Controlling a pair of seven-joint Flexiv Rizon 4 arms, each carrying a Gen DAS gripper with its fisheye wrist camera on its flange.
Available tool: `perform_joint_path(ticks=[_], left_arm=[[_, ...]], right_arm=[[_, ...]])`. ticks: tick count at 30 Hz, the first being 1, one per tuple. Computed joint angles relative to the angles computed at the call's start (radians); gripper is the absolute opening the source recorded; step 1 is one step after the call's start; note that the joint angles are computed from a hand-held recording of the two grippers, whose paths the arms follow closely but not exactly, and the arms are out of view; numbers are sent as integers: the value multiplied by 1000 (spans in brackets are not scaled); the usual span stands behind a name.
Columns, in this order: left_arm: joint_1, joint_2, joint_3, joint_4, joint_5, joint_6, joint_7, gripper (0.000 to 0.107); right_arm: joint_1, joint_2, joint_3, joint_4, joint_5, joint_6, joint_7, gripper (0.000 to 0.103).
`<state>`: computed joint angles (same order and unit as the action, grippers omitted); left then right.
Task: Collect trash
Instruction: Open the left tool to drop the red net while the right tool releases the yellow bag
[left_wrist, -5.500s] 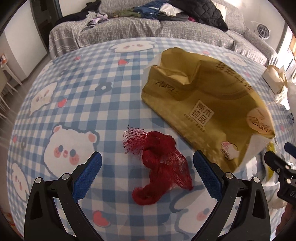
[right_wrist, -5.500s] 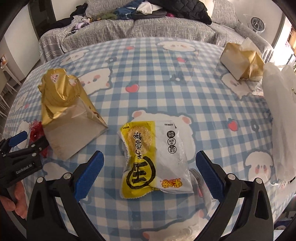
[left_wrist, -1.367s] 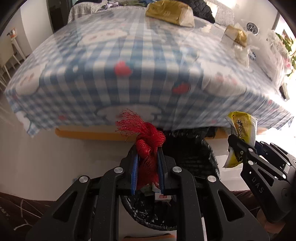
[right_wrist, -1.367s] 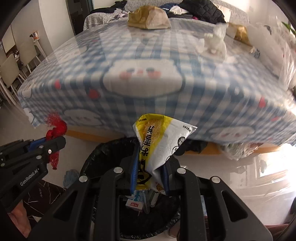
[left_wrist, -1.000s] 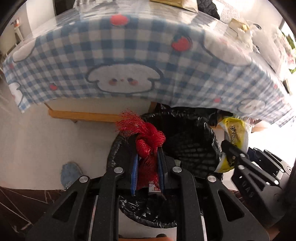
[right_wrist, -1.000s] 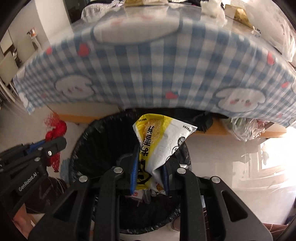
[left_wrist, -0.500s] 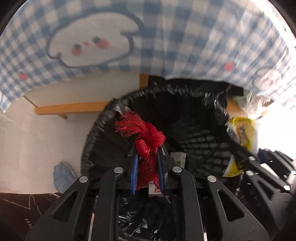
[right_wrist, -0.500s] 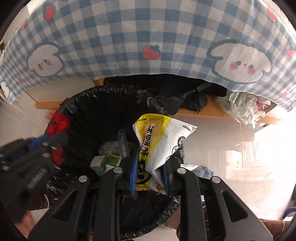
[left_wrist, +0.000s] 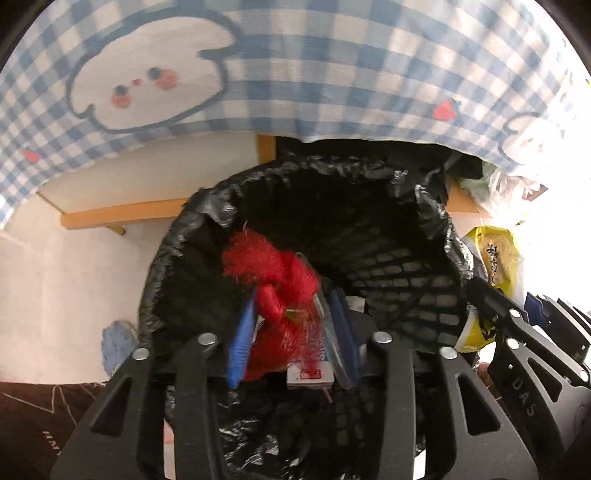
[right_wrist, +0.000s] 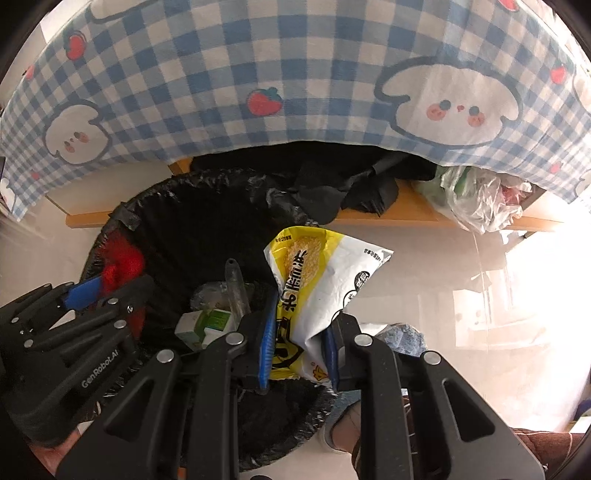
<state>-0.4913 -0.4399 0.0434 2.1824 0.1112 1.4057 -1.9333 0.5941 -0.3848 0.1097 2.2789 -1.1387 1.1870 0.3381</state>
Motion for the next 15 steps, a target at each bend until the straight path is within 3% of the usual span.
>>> perform_joint_path(ticks=[3,7,13,15], left_arm=[[-30,23,59,6,42,-18,-46,59],[-19,56,82,22,92,-16,-72,76],[55,98,55,55,103,1,-44,94],[101,111,21,78,72,9,-1,95]], right_arm=[[4,-17,3,-13,10,0,-12,21],[20,-36,0,-33,19,2,-38,22],[36,-53,-9,-56,24,24,-35,24],[43,-66,-5,-72,43,28,-64,24]])
